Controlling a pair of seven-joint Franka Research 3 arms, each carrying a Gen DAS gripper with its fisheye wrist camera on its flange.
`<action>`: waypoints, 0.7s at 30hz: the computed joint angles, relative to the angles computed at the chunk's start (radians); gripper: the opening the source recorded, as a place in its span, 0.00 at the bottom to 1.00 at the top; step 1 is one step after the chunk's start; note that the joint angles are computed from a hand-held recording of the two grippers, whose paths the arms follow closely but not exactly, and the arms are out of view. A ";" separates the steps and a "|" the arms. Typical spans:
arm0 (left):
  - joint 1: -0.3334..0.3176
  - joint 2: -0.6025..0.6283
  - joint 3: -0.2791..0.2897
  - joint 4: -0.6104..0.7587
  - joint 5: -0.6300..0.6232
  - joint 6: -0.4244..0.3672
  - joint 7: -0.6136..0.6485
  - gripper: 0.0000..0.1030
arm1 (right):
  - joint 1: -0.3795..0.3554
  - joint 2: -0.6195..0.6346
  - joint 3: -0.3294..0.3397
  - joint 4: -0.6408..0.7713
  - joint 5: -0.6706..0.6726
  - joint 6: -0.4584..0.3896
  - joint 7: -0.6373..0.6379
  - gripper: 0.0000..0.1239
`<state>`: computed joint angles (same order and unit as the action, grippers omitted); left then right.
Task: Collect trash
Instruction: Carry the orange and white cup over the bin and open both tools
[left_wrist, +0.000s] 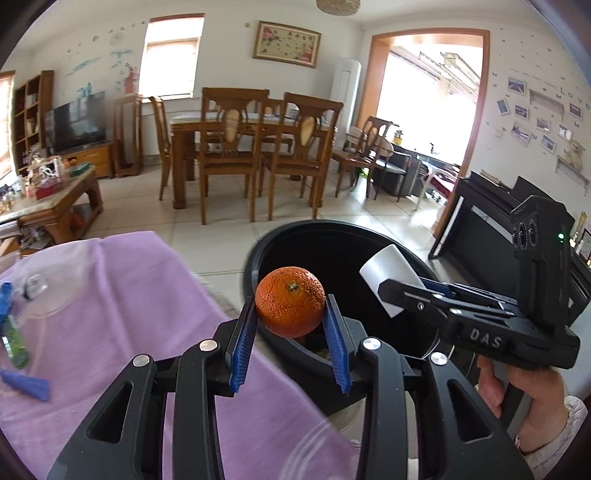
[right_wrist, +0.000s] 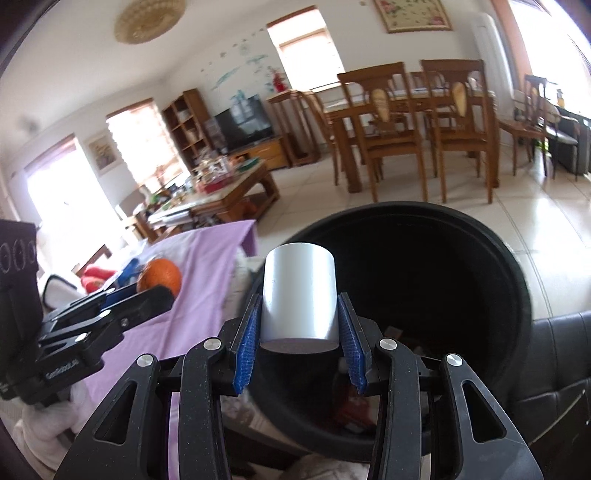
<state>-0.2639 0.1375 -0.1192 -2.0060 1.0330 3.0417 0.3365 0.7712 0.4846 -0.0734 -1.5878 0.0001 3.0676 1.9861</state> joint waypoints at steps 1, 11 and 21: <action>-0.001 0.017 -0.007 0.017 -0.013 -0.004 0.016 0.35 | -0.010 -0.015 0.000 -0.031 0.006 0.017 0.000 0.33; -0.063 0.111 0.000 0.115 -0.104 -0.032 0.130 0.35 | -0.021 -0.014 -0.047 -0.097 0.071 0.075 0.017 0.33; -0.099 0.173 0.006 0.172 -0.211 -0.070 0.259 0.35 | 0.097 0.032 -0.206 -0.056 0.024 0.054 0.095 0.33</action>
<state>-0.3628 0.3109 -0.1130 -1.8336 0.8221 2.9715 0.5953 0.8681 0.5164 -0.2798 -1.6442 0.0239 3.1216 2.0806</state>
